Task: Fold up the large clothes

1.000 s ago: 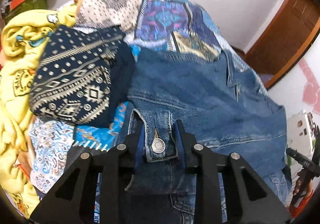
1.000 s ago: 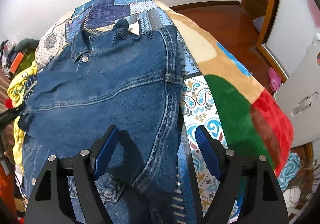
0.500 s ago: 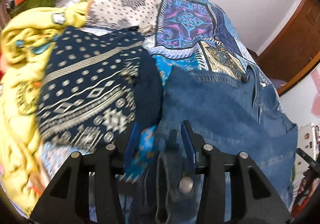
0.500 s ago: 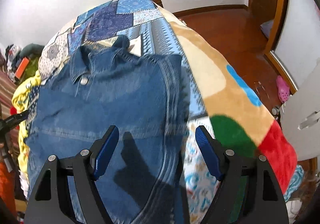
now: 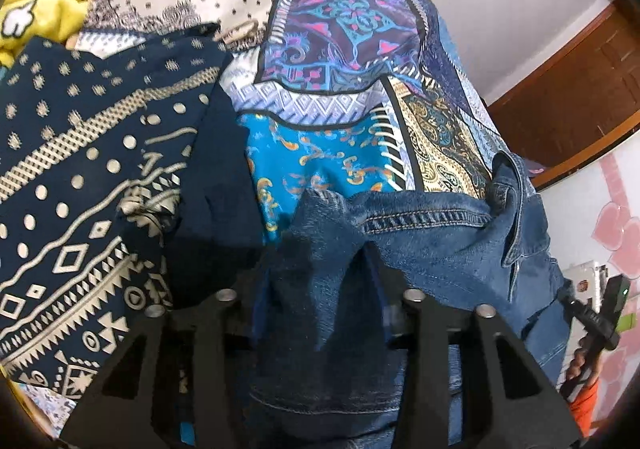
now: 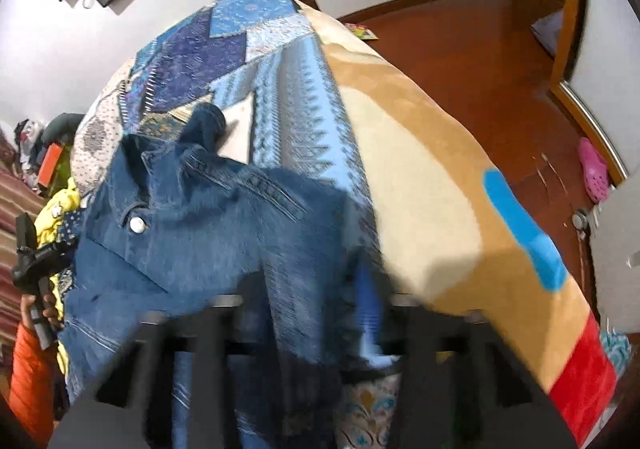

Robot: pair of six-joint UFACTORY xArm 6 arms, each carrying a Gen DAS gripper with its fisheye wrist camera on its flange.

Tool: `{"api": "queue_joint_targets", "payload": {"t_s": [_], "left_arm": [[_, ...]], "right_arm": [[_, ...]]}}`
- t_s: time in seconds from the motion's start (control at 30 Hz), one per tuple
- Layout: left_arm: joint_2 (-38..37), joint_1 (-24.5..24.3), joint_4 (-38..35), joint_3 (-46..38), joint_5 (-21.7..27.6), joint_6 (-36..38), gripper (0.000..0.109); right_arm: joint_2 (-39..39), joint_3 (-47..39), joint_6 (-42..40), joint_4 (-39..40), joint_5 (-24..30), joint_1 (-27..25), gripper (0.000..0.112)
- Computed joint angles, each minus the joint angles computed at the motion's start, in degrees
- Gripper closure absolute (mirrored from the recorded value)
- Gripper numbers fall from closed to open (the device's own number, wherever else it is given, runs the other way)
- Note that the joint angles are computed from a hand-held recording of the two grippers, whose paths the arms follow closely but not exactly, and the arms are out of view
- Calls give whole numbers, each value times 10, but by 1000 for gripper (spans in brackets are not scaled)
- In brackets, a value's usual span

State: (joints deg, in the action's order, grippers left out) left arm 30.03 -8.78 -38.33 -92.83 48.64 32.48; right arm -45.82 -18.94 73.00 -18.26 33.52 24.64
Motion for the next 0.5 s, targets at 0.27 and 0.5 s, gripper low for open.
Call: {"api": "queue_joint_targets", "payload": {"t_s": [0.27,0.5], "left_arm": [[-73,-4,-12,63,-60,42,100],[-139,-4,-43,111,-147,89,101]], "right_arm": [[85,-115,-59,-67,39,5,96],[203,-270,-120,-141,75,-13,96]]}}
